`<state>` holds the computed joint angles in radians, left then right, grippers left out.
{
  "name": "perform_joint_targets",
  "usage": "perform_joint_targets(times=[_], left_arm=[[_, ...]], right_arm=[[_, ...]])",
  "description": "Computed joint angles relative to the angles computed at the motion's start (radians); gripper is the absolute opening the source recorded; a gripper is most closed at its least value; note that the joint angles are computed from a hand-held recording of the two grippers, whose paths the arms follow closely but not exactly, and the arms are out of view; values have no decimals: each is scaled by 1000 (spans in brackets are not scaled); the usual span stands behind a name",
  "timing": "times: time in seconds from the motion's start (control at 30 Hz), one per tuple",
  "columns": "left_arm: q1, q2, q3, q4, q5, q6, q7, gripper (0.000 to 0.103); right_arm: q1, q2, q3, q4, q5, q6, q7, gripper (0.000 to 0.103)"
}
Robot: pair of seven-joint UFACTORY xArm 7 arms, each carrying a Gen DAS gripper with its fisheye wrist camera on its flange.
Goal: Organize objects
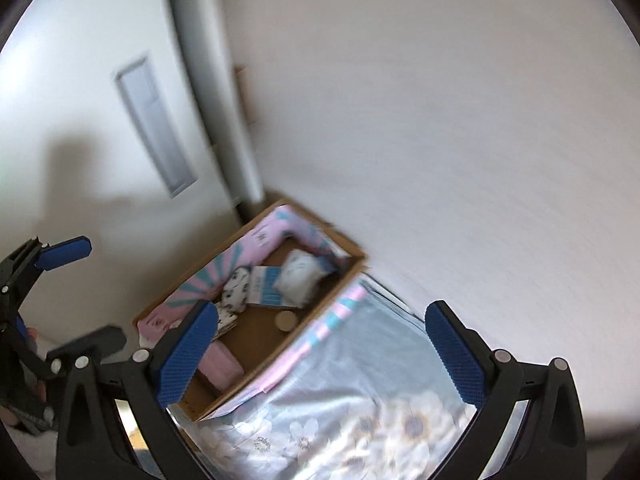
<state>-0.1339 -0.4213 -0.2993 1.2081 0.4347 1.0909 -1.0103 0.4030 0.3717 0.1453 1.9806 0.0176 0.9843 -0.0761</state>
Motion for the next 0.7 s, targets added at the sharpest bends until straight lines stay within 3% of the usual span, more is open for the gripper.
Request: perform_joint_targets(times=[0.2, 0.4, 0.5, 0.7], left_arm=[[-24, 79, -10, 69, 18, -49, 25, 103], [-73, 138, -22, 90, 34, -92, -7, 103], [-98, 154, -20, 86, 46, -112, -18, 103], [-118, 158, -4, 80, 55, -139, -17, 103]], right_arm=[[-32, -234, -46, -303, -96, -92, 220, 103], [-97, -445, -23, -580, -206, -123, 455, 103], [-128, -493, 1, -649, -262, -124, 525, 103], [-163, -530, 18, -703, -275, -155, 592, 103]])
